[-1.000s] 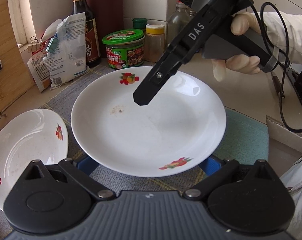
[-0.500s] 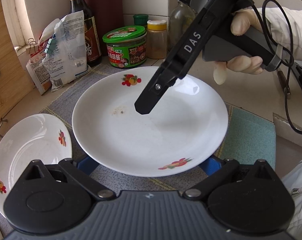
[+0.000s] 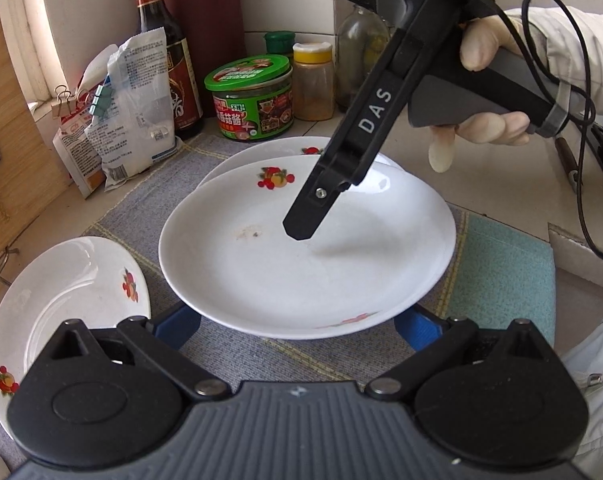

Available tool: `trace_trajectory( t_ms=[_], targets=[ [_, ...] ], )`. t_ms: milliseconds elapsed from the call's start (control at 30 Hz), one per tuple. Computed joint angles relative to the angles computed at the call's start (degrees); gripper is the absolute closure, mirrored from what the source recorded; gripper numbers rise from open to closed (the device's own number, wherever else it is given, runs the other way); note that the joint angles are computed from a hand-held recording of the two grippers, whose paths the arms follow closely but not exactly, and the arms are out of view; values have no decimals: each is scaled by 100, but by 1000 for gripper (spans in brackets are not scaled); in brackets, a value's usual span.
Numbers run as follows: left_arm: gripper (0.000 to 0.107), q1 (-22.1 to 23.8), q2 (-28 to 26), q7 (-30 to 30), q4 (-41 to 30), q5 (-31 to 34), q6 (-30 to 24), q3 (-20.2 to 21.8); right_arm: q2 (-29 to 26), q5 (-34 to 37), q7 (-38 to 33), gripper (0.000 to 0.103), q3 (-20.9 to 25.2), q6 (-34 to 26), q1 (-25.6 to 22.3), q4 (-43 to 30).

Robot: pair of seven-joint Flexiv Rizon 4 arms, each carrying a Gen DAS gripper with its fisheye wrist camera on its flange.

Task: Organize plates and bowls
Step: 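Set the large plate flat on the stained plate and open the right gripper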

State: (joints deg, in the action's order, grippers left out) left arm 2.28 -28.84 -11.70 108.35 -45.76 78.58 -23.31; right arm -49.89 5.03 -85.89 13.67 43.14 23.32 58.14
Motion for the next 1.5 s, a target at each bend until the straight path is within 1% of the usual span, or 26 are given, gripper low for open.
trace_trajectory(
  t_ms=[100, 167, 267, 500, 733, 933, 1000, 1200, 1333, 1500],
  targets=[
    [5, 17, 6, 79, 21, -43, 7, -38, 13, -11, 85, 0, -29, -30, -1, 2],
    [5, -13, 6, 28, 2, -35, -27, 2, 28, -13, 100, 0, -32, -18, -2, 32],
    [5, -12, 12, 82, 19, -65, 13, -15, 58, -139, 152, 0, -108, -43, 70, 80],
    [5, -1, 50, 169, 55, -175, 20, -47, 107, -284, 387, 0, -177, -222, 131, 96],
    [5, -9, 60, 248, 88, -244, 90, -66, 165, -332, 538, 0, -186, -318, 132, 132],
    [5, 6, 91, 312, 148, -326, 172, -96, 221, -325, 606, 0, -176, -278, 113, 211],
    [5, 79, 115, 439, 209, -471, 298, -238, 240, -339, 644, 0, -187, -274, 121, 233],
    [5, 131, 166, 650, 265, -708, 351, -354, 299, -373, 790, 0, -214, -231, 134, 304],
    [5, 80, 151, 747, 250, -782, 369, -321, 343, -463, 878, 0, -254, -218, 170, 360],
    [5, -37, 92, 628, 161, -659, 308, -157, 374, -557, 1035, 0, -301, -127, 202, 429]
  ],
)
